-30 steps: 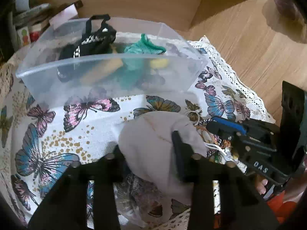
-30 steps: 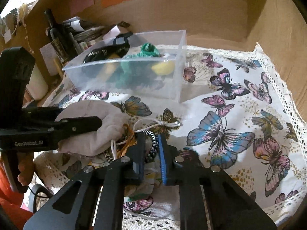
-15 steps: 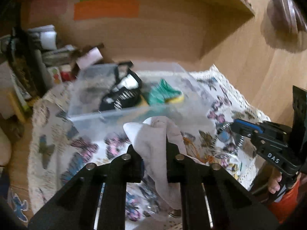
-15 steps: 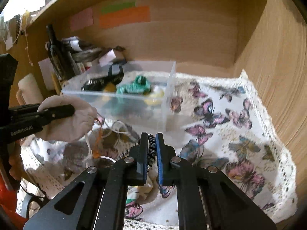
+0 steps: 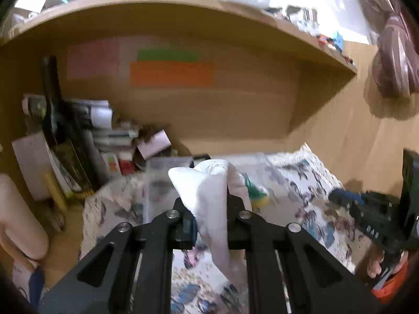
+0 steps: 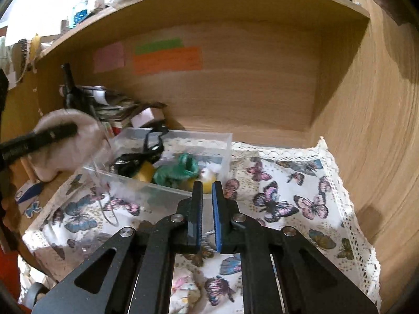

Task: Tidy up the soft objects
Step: 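Grasp the white cloth pouch with the left tool while the right grasps the braided band, then lower the pouch and braided band into the clear box while both tools open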

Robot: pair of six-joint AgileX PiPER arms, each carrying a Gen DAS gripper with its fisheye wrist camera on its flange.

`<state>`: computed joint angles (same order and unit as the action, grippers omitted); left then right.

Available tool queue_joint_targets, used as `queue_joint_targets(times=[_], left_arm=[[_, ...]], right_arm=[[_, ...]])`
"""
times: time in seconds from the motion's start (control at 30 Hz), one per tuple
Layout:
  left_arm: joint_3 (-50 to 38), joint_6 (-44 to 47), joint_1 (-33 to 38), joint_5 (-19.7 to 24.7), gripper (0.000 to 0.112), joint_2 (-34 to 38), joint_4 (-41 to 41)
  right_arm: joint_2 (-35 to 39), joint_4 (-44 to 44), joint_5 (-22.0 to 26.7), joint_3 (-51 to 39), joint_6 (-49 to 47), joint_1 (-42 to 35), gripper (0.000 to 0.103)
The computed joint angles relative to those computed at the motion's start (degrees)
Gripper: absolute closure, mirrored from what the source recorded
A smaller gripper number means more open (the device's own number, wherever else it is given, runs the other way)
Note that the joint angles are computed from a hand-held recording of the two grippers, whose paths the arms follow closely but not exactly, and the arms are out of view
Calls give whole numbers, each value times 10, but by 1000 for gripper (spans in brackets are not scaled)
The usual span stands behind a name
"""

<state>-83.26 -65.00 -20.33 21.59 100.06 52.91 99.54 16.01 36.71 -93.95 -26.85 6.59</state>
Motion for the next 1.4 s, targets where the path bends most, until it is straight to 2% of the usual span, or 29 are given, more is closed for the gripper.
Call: queue_joint_targets(times=[0.13, 0.27, 0.37, 0.4, 0.47, 0.67, 0.7, 0.83, 0.97, 1.1, 1.23, 1.3, 1.4], left_arm=[[-36, 48, 25, -9, 100, 11, -48], [-90, 85, 38, 2, 100, 41, -84], [-142, 138, 48, 19, 100, 79, -132], [-152, 148, 50, 22, 100, 88, -141], [-181, 172, 54, 37, 100, 114, -162], [-256, 255, 72, 78, 100, 182, -253], [-271, 271, 76, 89, 100, 193, -271], [-337, 339, 91, 140, 100, 244, -347], [-381, 393, 98, 182, 100, 282, -410], [-392, 390, 84, 204, 98, 296, -384], [-365, 380, 75, 200, 86, 277, -360], [-338, 376, 77, 183, 66, 258, -363], [-292, 373, 81, 159, 51, 223, -376]], right_arm=[[7, -4, 14, -13, 2, -5, 97], [16, 0, 31, -33, -3, -12, 96], [37, 1, 66, -54, 0, -24, 82], [42, -7, 69, -54, 5, -25, 73], [51, -29, 74, -47, 19, -28, 67], [77, -64, 109, -22, 30, -46, 68], [78, -63, 113, -15, 24, -48, 73], [57, -106, 71, 32, 36, -33, 91], [44, -97, 58, 37, 31, -33, 95], [35, -94, 49, 33, 33, -26, 95], [21, -89, 39, 26, 34, -16, 95], [15, -74, 39, 14, 24, -10, 95], [19, -60, 36, -19, 14, 2, 95]])
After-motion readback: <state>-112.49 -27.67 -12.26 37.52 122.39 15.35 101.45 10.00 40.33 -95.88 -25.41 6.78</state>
